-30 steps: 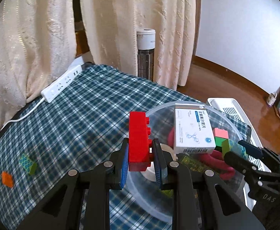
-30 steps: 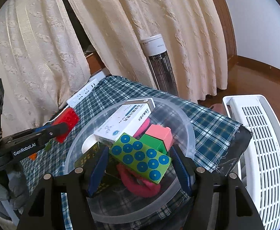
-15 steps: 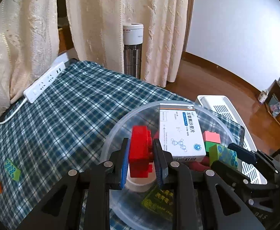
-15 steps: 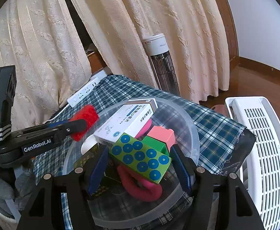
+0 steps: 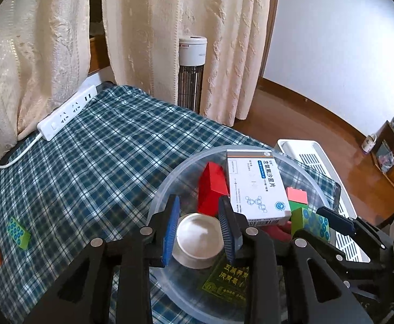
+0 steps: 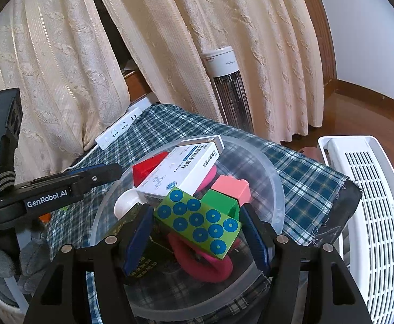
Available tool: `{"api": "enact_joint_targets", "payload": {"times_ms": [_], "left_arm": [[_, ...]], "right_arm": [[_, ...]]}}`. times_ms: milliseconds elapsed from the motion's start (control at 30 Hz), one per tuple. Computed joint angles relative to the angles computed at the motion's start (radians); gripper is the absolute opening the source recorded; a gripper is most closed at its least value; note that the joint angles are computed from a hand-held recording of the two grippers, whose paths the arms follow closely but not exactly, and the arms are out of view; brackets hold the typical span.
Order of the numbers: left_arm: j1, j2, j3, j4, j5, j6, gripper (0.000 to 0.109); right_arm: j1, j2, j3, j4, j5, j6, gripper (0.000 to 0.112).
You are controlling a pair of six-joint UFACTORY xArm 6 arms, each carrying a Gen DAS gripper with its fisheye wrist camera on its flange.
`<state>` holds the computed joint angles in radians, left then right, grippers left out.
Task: Organize objects
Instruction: 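Lower the red block into the bowl with the left gripper while the right gripper releases the green block there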
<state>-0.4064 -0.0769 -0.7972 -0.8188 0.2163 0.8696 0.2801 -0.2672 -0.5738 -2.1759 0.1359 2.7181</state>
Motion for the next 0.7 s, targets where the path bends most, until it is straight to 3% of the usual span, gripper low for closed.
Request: {"api": "enact_joint_targets", "payload": {"times_ms": [233,333,700], "left_arm": [[0.014,-0.02,0.028,0.029,-0.024,-0.03,0.036],[0.018,-0.036,0.044,0.018,-0.041,-0.025,0.05],[0.044,-0.076,0.093,-0.001,-0.082,-0.006,0.052]], "right_arm": [[-0.001,-0.01,0.009,0.043,0.0,-0.036,0.069],[0.001,-0.018,0.015,0.072,0.002,-0.06,0.072],[0.032,-0.044,0.027,0.179,0.025,-0.168,0.076]]}}
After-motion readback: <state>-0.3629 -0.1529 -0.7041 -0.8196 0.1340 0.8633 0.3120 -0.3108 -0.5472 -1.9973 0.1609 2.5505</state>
